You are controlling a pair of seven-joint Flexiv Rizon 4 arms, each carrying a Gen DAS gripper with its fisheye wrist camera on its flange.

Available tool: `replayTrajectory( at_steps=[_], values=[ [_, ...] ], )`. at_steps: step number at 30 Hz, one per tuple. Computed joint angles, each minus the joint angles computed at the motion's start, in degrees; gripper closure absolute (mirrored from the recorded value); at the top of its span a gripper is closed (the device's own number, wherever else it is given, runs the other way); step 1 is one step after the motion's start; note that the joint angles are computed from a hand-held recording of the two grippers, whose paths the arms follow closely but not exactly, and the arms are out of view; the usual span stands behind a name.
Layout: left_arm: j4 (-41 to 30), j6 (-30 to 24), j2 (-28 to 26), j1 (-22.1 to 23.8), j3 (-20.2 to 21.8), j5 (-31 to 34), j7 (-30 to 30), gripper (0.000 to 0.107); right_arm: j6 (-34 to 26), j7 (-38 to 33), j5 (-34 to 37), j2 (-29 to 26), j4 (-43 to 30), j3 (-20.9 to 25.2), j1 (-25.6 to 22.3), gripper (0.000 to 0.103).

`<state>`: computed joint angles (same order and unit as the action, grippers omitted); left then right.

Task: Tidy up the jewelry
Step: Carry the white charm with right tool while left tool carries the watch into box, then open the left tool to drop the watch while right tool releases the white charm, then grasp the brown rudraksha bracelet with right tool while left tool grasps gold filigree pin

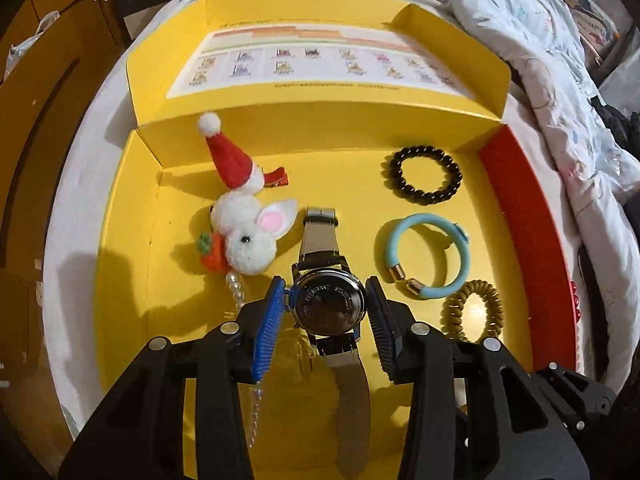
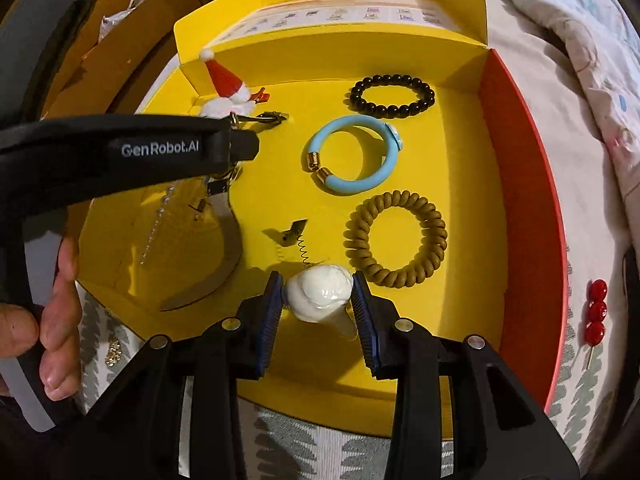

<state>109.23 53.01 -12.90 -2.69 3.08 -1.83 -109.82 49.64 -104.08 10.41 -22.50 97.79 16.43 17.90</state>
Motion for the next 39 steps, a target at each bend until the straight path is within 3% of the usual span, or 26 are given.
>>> replayTrajectory(
  at_steps=[2,5,11,15,21,26,31,39],
  values=[
    [0.9,0.7,0.4,0.3,0.0,-0.8,0.3,0.062,0.7,0.1,-0.4,0.0,0.3,-0.2,0.2,0.063],
    [1.7,2.4,2.0,0.1,0.5,0.4,-0.4,0.046,1.4,-0.9,0.9,0.0,0.1,0.4,-0.5,0.063],
    [3.4,2.4,8.2,-0.2,1.1,4.9,-3.2,0.042,2.8,-3.2,4.7,2.0,0.6,1.1,-2.5,0.060],
    [8.1,2.9,14.5,0.4,0.9,6.9,-4.5,0.039,4.2,-4.6,7.2,3.6,1.4,1.0,-3.5,0.048],
    [19.5,3.1,26.3,1.6,0.5,6.0,-5.7,0.039,4.8,-8.6,12.9,7.8,3.6,1.1,-5.8,0.047],
    [25.8,-0.3,33.6,3.4,-2.0,8.8,-10.0,0.039,4.1,-11.3,14.6,13.0,7.8,0.1,-5.8,0.047],
    [29.6,-2.4,32.8,3.7,-2.3,7.1,-10.2,0.039,1.4,-13.5,16.2,18.0,12.2,-1.7,-5.1,0.047],
    [29.9,0.6,29.8,3.9,-2.6,7.6,-8.8,0.039,-1.0,-10.7,10.3,22.4,20.6,-3.6,-2.7,0.047]
  ],
)
